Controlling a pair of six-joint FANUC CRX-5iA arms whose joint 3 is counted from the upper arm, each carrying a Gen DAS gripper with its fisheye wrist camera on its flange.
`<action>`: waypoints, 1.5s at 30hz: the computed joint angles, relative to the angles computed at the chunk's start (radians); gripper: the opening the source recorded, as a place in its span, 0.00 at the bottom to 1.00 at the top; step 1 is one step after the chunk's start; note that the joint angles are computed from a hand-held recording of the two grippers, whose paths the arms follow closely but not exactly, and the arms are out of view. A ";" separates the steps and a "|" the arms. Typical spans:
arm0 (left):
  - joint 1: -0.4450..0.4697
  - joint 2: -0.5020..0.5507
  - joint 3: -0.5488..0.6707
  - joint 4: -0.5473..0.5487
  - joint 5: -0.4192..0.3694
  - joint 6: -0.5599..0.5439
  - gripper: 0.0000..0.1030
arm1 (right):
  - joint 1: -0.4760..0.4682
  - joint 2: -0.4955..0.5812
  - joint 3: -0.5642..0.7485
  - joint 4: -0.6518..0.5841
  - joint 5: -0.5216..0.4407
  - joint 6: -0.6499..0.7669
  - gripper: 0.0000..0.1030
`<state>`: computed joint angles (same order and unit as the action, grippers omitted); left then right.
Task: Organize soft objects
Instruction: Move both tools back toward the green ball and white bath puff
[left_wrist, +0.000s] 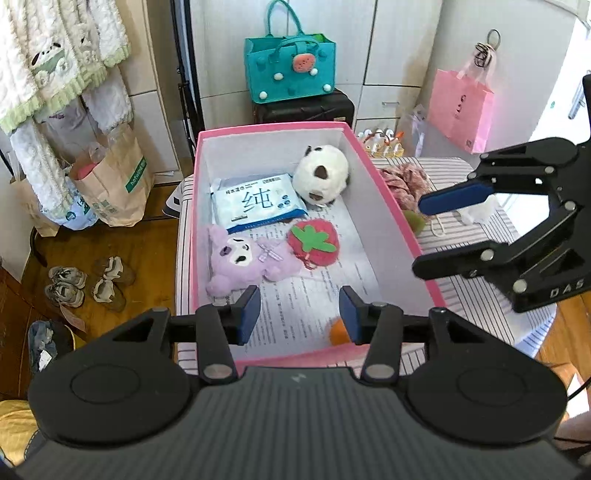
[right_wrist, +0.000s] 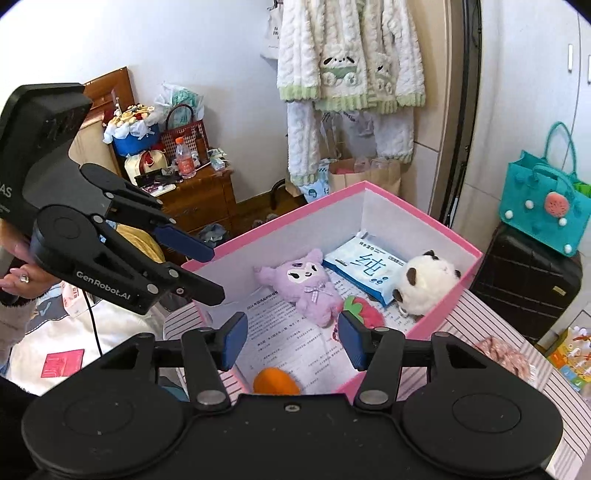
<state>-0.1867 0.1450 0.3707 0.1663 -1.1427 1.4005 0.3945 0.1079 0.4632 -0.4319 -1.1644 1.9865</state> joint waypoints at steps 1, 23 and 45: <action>-0.002 -0.004 -0.002 0.003 -0.005 -0.005 0.46 | -0.002 -0.009 -0.007 -0.001 0.002 0.003 0.59; -0.099 -0.076 0.008 -0.036 -0.109 0.045 0.55 | -0.026 -0.250 -0.218 0.022 0.073 0.000 0.64; -0.229 -0.018 0.033 0.034 -0.106 0.021 0.59 | -0.238 -0.414 -0.446 -0.090 0.108 0.053 0.71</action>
<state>-0.4153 0.1273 0.4034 0.2003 -1.2484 1.4216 0.1560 -0.3066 0.0170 -0.5224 -1.0562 2.0396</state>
